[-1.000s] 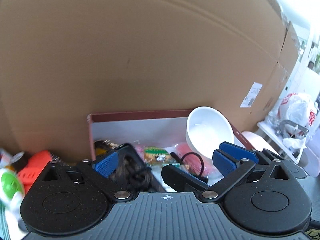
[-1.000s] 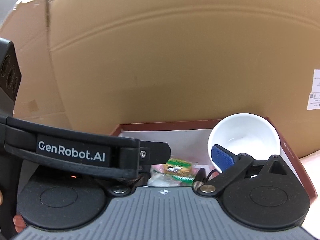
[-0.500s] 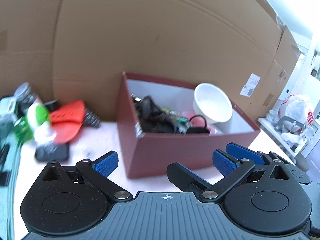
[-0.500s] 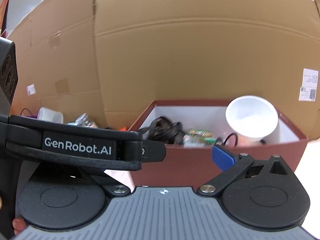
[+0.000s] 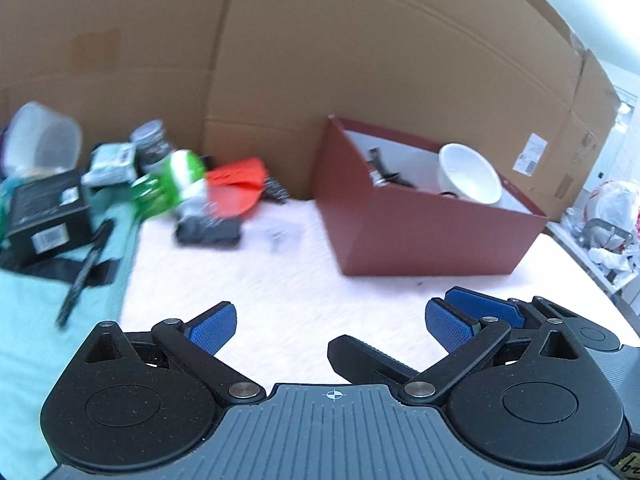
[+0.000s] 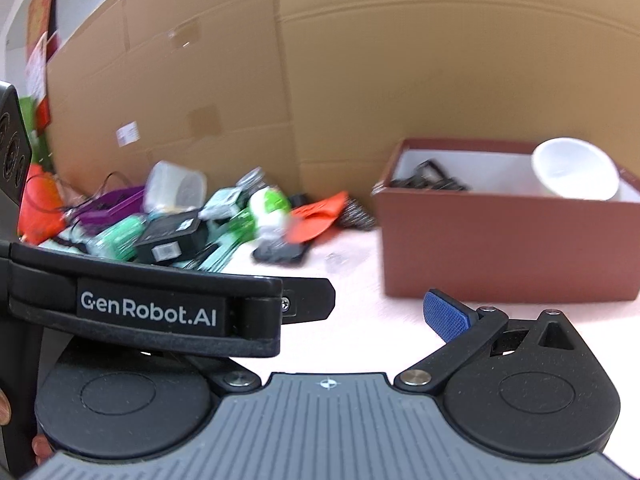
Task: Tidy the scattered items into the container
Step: 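Move both grippers back toward the black marker and clear hook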
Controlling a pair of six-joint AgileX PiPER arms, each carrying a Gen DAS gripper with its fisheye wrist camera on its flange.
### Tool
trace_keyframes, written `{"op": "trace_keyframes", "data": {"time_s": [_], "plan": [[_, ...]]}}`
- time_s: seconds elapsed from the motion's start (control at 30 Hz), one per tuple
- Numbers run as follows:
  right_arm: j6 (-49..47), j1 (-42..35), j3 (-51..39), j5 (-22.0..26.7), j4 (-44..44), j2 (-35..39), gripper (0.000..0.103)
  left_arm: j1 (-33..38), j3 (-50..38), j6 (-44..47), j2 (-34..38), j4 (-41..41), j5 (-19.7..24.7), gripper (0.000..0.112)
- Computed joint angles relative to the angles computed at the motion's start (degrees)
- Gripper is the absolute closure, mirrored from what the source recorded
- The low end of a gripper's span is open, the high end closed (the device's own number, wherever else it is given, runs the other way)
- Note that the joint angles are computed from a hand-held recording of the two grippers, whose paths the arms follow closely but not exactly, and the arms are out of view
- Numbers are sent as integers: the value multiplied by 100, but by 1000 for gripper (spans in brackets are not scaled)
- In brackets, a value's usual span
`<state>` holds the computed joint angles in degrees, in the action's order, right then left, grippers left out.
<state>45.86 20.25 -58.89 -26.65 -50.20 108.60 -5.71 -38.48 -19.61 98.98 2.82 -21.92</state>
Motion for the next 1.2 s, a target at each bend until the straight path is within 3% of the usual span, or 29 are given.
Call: {"op": "trace_keyframes", "data": {"time_s": [0.3,0.43,0.63,0.8,0.97,1.2], "plan": [[47,703,-320,308,-102,315,0,962,617,-520,17,730,-627,9],[-1068,1056,-570,649,1064,557,0,1426,531,-524,220,893,-727,9],[-2903,1304,-1220,1323,2923,965,2,2086,171,-1264,522,1631,-694,9],[-3000,1319,-1683,1627,3060,1238,2,2277,-122,-1338,751,1777,-573,10],[-3296,1360,-2028,1878,3454,1461,6,2485,-567,-2096,1014,2568,-289,20],[-3418,1347,-2426,2220,3700,1669,9,2639,-789,-2560,1211,3068,-275,23]]}}
